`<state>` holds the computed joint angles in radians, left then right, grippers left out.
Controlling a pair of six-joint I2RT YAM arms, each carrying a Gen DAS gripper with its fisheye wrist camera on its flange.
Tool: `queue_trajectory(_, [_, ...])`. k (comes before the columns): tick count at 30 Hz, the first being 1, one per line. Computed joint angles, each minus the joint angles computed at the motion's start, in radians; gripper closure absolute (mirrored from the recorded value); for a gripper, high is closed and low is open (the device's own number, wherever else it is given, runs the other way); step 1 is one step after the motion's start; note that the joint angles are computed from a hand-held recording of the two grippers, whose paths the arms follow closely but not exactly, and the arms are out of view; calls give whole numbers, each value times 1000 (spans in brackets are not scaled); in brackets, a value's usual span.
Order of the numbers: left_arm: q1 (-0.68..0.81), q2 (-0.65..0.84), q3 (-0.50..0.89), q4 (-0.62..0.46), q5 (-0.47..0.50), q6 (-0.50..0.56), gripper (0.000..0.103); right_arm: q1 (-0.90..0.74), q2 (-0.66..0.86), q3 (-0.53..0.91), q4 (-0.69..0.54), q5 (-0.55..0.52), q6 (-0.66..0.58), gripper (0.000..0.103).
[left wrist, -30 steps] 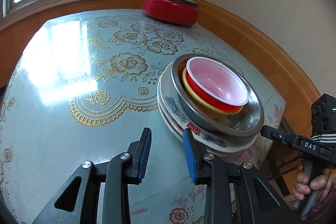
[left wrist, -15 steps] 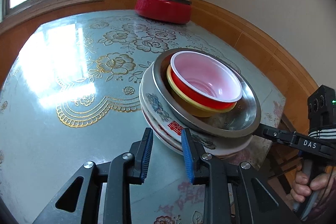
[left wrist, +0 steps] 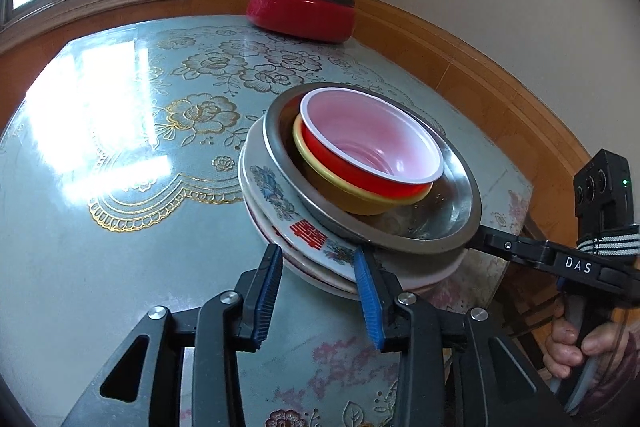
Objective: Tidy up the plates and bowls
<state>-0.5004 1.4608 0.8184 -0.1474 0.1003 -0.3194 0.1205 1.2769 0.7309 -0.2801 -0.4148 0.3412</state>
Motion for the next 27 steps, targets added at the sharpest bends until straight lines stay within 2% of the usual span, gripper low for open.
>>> queue_trajectory(3, [4,-9,-9,3,15,1,66,2,5,1,5,-5,-8,76])
queue_trajectory(9, [-32,17,4,23,-29,15,63,4,10,-8,28,-1,-5,74])
queue_trajectory(14, [-18,22,9,29,14,42,61,17,7,-4,27,34,17,74])
queue_trajectory(16, [5,21,4,30,65,58,61,24,5,-4,28,47,37,74])
queue_trajectory(19, [31,20,8,10,126,84,61,45,2,-2,26,89,74,74])
queue_trajectory(27, [51,-10,17,-63,142,196,58,140,-6,6,18,278,206,73])
